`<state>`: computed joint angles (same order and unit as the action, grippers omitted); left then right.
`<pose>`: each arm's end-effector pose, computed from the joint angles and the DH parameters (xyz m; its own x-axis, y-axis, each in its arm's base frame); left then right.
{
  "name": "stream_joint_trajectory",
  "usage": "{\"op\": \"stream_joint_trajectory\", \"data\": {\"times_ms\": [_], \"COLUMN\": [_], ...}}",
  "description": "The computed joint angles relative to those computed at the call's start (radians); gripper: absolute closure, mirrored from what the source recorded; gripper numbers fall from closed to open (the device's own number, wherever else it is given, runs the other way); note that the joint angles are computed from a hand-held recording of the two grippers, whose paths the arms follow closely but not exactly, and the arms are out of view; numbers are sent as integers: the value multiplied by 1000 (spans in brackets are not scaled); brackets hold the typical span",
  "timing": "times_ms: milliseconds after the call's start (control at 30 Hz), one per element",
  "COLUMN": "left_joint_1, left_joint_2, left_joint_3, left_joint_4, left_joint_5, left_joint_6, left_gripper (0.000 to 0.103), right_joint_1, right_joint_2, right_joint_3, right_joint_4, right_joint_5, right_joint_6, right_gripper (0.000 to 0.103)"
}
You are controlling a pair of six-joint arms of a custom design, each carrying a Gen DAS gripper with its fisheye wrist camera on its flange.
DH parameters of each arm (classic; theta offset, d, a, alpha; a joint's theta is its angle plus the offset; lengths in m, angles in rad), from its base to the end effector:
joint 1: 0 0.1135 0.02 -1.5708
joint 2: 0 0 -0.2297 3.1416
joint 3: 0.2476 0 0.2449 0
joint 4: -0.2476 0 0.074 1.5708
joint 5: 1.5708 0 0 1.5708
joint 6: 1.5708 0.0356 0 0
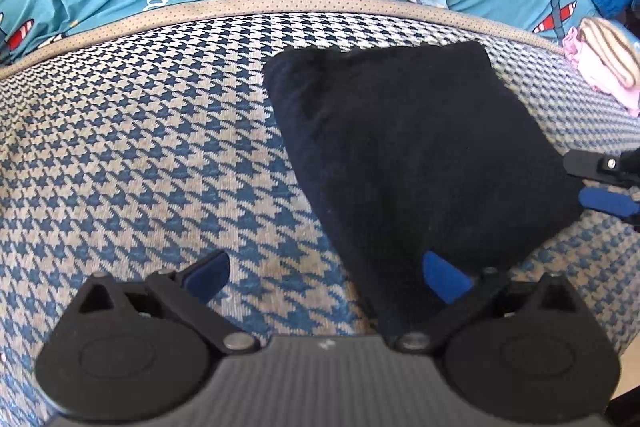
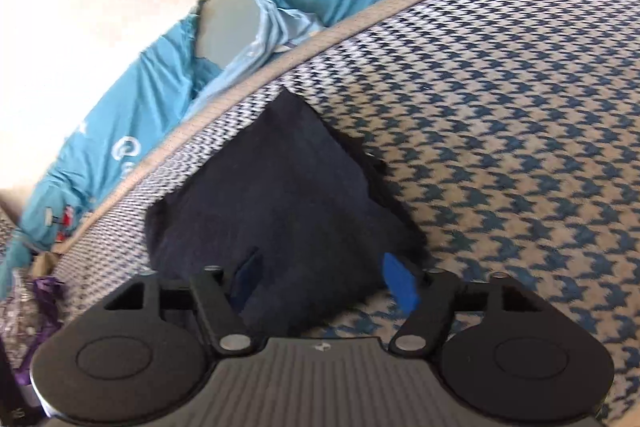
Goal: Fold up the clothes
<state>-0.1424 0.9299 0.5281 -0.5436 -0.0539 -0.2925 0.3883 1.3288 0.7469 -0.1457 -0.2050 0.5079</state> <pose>0.1871 -0.0249 0.1712 -0.8003 -0.1761 -0.5732 -0.1256 0.9839 -0.1270 0.2542 0.1118 0.1838 -0.7866 0.1927 -0.5867 -0.1474 0.8640 0.4815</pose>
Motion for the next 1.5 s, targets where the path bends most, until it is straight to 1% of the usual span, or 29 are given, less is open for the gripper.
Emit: {"op": "stream_joint_trajectory", "data": {"times_ms": [67, 133, 167, 333, 400, 500, 567, 600, 733, 800, 833, 1100, 1267, 1367, 1500], "left_joint_1": [59, 100, 119, 205, 229, 270, 297, 308, 324, 336, 342, 345, 330, 327, 333], "left_joint_2": [40, 87, 111, 239, 282, 344, 387, 408, 477, 508, 523, 617, 653, 672, 687], "left_joint_3": [31, 63, 79, 154, 180, 217, 241, 254, 299, 321, 330, 391, 415, 432, 443], "left_joint_4": [15, 33, 42, 92, 108, 125, 135, 139, 155, 156, 156, 163, 177, 184, 185], "left_joint_5": [65, 103, 117, 195, 217, 277, 323, 341, 374, 402, 416, 453, 443, 440, 446], "left_joint_6": [36, 69, 86, 138, 154, 159, 149, 145, 146, 147, 146, 156, 156, 146, 123], "left_gripper": [0, 0, 0, 0, 0, 0, 0, 0, 0, 0, 0, 0, 0, 0, 0], "right_joint_1": [-23, -46, -53, -81, -90, -97, -92, -94, -113, -130, -142, -250, -282, -295, -301], "right_joint_2": [25, 64, 81, 163, 197, 224, 226, 227, 220, 203, 189, 126, 94, 81, 109], "right_joint_3": [19, 50, 65, 131, 155, 177, 181, 182, 181, 175, 169, 141, 127, 111, 110], "right_joint_4": [13, 16, 13, 3, -3, -15, -21, -21, -22, -28, -31, -101, -153, -169, -168], "right_joint_5": [-62, -116, -122, -112, -103, -85, -60, -56, -47, -48, -59, -175, -199, -235, -277], "right_joint_6": [-8, -13, -20, -46, -58, -72, -75, -70, -40, -29, -26, 2, -17, -33, -37], "right_gripper": [49, 52, 52, 52, 54, 61, 69, 70, 81, 79, 74, 69, 67, 64, 63]}}
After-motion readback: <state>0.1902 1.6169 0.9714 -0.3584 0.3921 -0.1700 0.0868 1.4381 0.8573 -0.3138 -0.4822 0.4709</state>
